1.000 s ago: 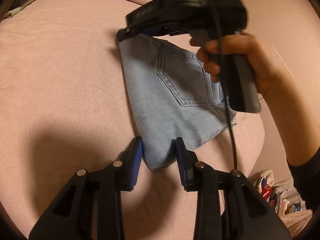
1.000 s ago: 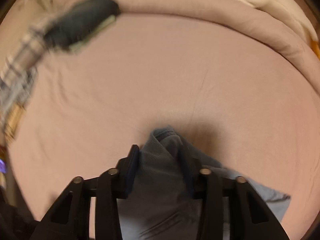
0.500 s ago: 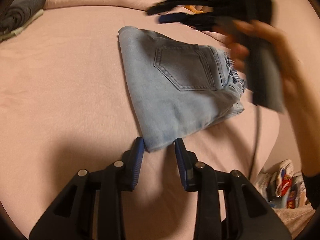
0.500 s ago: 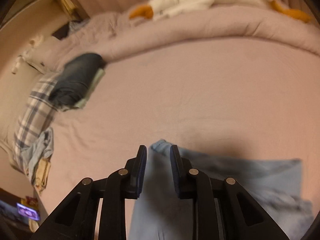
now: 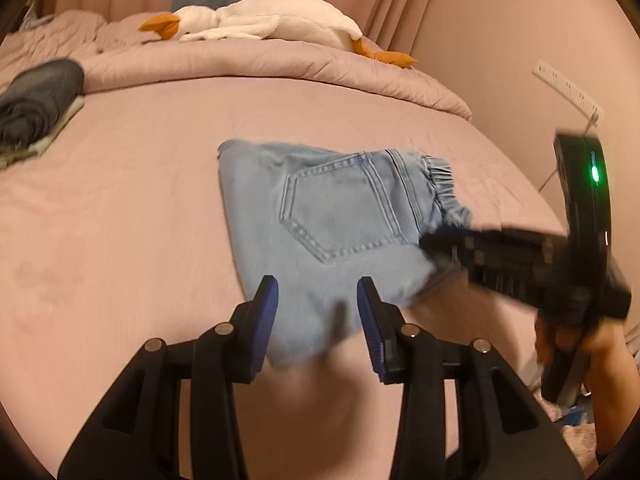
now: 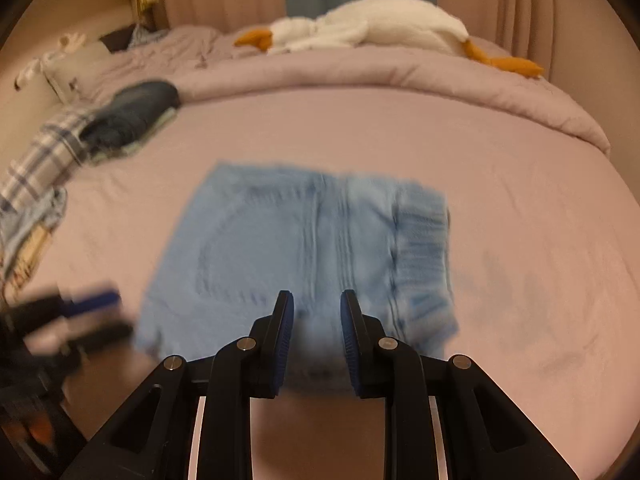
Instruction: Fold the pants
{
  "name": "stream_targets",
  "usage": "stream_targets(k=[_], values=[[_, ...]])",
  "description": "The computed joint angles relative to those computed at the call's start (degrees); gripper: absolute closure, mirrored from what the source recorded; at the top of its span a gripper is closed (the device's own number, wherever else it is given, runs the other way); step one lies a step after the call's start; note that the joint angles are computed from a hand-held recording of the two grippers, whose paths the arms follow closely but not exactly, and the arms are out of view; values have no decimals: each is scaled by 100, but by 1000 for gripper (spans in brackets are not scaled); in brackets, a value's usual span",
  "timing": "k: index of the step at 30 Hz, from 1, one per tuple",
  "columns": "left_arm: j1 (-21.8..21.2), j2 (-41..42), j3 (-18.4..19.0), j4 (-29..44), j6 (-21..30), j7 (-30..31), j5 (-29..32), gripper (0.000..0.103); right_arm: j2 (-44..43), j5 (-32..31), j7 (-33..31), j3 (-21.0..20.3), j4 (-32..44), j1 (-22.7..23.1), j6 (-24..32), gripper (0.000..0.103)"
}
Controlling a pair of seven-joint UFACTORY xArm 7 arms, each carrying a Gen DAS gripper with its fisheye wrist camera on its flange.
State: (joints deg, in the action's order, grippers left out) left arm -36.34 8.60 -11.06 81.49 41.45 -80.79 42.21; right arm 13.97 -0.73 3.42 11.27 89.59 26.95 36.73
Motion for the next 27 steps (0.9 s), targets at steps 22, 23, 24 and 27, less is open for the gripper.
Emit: stream_targets(k=[22,23,24,27], values=[[-24,-68,37,-236,616,22,-333,40,-1019,3432,-1072,43,-1536,-772,-581,47],[18,-126,17,-317,558,-17,-366,39,-1033,3542,-1045,21,-1588,-789,-561,46],[41,-133,-15,-316,558,-23,-392,39,-1051,3729,-1112,12,-1638,-811,-534,45],[92,-182,-79,-374,513,-50,-453,39,-1065,4040,-1182,-19,-1735,-836,-488,43]])
